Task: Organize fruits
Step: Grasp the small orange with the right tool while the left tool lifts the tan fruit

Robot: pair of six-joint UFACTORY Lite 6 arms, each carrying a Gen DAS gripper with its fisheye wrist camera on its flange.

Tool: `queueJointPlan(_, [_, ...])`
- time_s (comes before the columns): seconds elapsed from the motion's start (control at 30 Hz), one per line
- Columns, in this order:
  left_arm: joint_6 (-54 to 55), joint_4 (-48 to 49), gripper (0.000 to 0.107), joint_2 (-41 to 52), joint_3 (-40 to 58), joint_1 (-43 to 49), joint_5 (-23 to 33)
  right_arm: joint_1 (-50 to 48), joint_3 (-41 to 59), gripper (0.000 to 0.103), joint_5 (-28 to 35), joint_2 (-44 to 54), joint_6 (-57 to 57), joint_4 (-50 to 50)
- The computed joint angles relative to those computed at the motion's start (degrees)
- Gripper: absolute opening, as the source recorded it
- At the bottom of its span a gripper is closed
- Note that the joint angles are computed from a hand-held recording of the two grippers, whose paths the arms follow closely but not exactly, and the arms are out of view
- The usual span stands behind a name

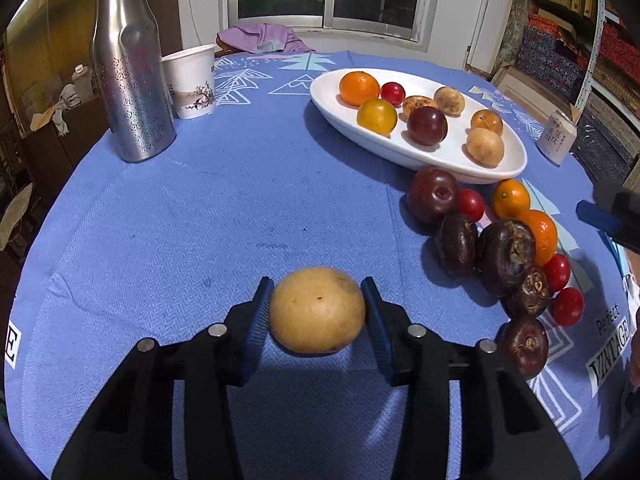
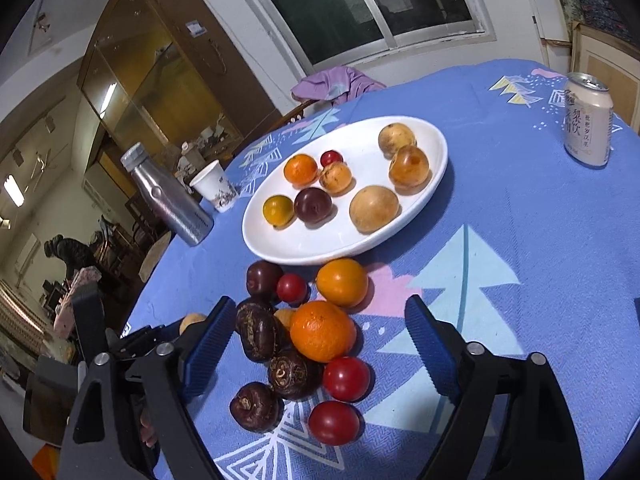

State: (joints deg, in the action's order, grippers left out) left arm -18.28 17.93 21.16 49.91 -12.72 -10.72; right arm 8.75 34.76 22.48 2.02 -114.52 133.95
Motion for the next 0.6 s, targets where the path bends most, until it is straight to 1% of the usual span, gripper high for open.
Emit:
queueJointPlan(0.03, [0.3,-0.4,0.044,-0.1,-0.1,0.0,0.0,0.1,0.5,0.077,0.0,0.8,1.1,-1.1])
queueJointPlan(0.13, [2.2,-2.4,0.044,-0.1,-0.2,-0.3,0.1,1.4,1.9,0.069,-0.6,3.4,1.9,-1.9])
queueJointPlan(0.27, [4.4,-4.7,0.044,-0.3,-0.5,-0.6,0.2,2.2,4.1,0.068,-1.1,7.3,3.7,-3.3])
queueJointPlan(0.6, [7.5,-7.8,0.044,0.1,-0.1,-0.9,0.4,0.3,8.6,0.067,2.0,14.4,12.0,-10.0])
